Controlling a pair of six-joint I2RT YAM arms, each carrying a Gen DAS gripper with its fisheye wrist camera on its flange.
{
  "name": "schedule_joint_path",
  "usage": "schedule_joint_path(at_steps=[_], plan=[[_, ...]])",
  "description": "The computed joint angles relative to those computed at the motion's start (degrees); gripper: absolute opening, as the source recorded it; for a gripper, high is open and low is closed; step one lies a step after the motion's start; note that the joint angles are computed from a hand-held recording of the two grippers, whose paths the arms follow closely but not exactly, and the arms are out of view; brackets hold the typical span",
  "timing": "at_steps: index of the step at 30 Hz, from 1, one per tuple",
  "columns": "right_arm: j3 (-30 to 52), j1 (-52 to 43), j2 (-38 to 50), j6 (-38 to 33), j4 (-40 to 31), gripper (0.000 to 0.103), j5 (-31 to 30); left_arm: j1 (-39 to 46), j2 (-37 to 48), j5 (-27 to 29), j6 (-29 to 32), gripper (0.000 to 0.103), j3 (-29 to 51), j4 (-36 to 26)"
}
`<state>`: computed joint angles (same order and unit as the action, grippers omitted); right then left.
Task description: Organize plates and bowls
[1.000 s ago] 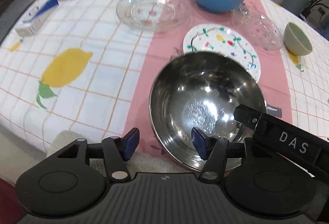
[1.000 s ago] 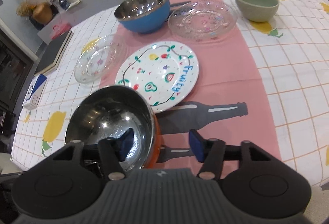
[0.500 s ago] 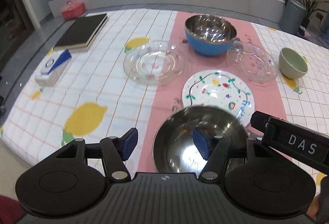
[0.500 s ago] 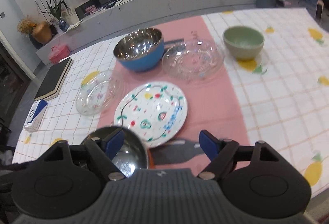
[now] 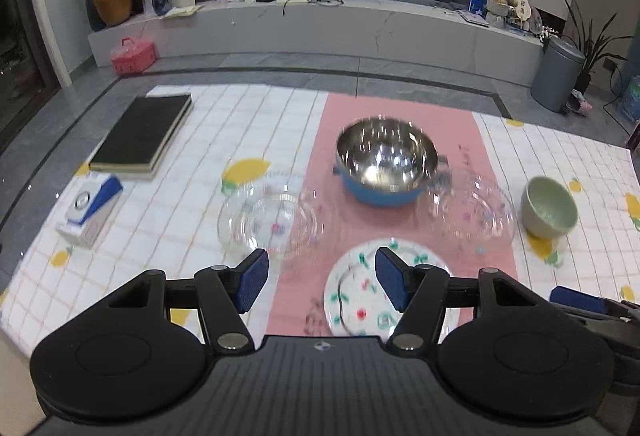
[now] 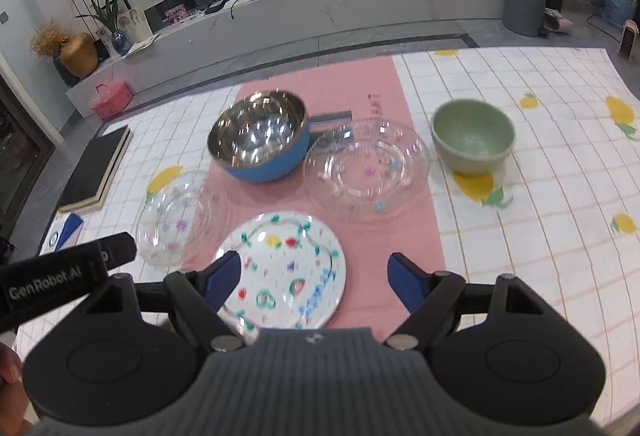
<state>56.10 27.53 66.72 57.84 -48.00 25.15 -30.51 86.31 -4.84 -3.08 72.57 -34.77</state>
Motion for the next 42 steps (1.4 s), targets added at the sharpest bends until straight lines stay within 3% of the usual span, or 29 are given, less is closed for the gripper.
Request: schedule_joint_path(at_steps=[5, 10, 15, 20, 22, 25, 30, 34, 36, 41, 42], plan=[[2.51, -8.54, 0.99, -7.32, 2.26, 0.079, 0.16, 1.45, 6.43, 1.35, -1.39, 0.074, 8.80, -0.68], [3.68, -19.28, 3.75, -11.39, 9.90, 0.079, -6.33, 2.79, 13.53, 4.23, -2.38, 0.075, 16.04, -0.43], [6.11, -24.15, 12.15, -13.92, 17.48, 0.079, -9.50, 2.01, 21.14, 2.01, -0.96, 0.075, 21.52, 1.32], [7.95, -26.24, 22.31, -20.96, 25.13, 0.079, -9.58, 0.37, 30.38, -0.95, 1.21, 0.075, 27.83, 0.24], [10.47, -27.06, 27.00, -21.80, 24.36, 0.078, -9.79, 0.03, 33.87, -1.56, 2.39, 0.075, 30.48, 0.23], [11.18, -29.11, 30.90, -21.36, 26.60, 0.076, -14.42, -0.35, 40.45, -2.87, 1.98, 0.075, 37.83, -3.10], [9.55, -30.56, 33.57, -19.25, 32.26, 0.068, -20.18, 1.50, 47.60, 3.39, -1.41, 0.075, 47.33, -9.86], [7.58, -31.82, 34.60, -18.08, 36.34, 0.051, -25.54, 2.30, 47.70, 5.66, -0.51, 0.068, 45.89, -9.57], [7.00, -31.64, 34.91, -16.78, 37.74, 0.050, -26.69, 2.57, 47.10, 6.44, -1.07, 0.062, 44.15, -8.16], [6.52, -29.96, 36.12, -17.19, 40.31, 0.050, -26.70, 3.70, 49.47, 9.86, -4.49, 0.049, 48.34, -11.27], [6.51, -29.64, 36.51, -16.88, 40.64, 0.046, -26.69, 3.70, 49.45, 9.73, -4.39, 0.045, 48.41, -11.20]])
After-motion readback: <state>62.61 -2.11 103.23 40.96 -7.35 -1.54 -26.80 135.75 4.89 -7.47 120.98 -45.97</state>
